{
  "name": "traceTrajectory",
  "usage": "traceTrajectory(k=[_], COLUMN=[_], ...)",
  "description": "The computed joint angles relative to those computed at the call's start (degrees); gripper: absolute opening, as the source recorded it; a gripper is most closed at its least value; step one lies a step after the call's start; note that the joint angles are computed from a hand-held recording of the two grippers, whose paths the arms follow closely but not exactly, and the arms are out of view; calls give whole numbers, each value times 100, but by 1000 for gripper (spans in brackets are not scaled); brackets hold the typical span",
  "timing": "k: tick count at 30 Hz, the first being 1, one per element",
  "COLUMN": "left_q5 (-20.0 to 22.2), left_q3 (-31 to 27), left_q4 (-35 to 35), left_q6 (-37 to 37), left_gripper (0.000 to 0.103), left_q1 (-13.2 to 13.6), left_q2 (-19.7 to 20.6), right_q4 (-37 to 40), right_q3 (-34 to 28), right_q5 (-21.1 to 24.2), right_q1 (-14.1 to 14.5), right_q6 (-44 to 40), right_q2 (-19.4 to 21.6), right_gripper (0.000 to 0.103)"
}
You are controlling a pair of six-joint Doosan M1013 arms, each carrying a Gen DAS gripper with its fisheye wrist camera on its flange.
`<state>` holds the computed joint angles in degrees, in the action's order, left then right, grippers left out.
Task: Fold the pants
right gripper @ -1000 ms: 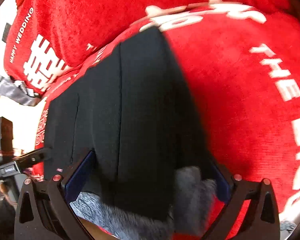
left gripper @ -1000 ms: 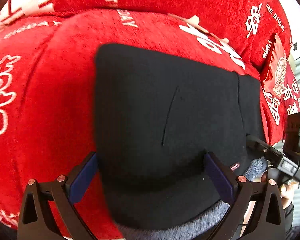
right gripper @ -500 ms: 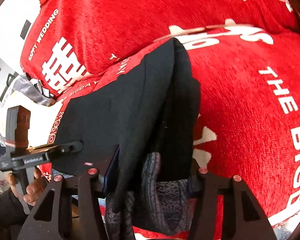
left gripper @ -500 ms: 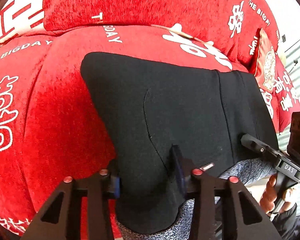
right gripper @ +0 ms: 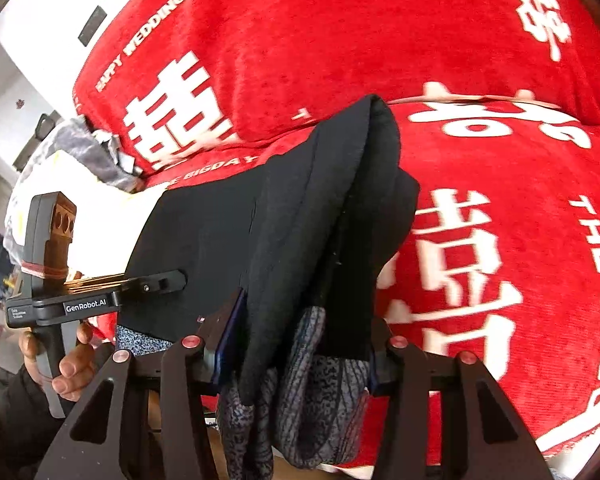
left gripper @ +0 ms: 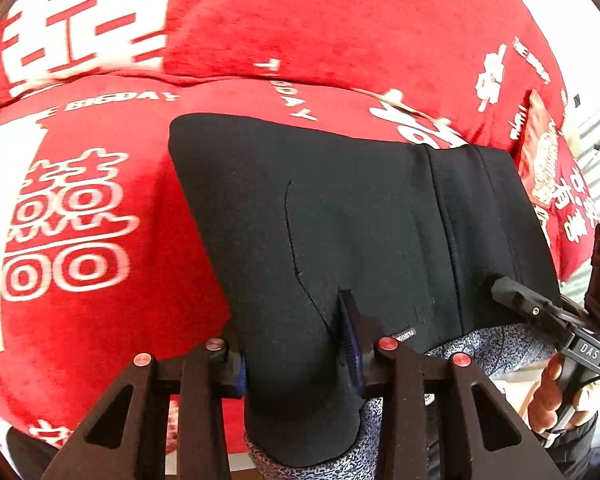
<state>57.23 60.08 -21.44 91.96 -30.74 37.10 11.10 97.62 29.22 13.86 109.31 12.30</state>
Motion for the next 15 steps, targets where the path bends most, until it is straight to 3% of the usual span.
traceTrajectory(k=[9, 13, 15], left_q5=[-118, 85, -54], left_q3=[367, 333, 424], left_q4=[77, -18, -50], left_q6=[-261, -375, -404], left_gripper=[38, 52, 57], left_q1=[358, 439, 454], left_q2=[-37, 169, 154], right_q4=[273, -307, -242], right_q3=[-704, -886, -864], right_q5=[443, 714, 763], right_q1=[264, 293, 246], right_q6=[-105, 611, 740], right_q2=[647, 886, 900], right_gripper=[53, 54, 58])
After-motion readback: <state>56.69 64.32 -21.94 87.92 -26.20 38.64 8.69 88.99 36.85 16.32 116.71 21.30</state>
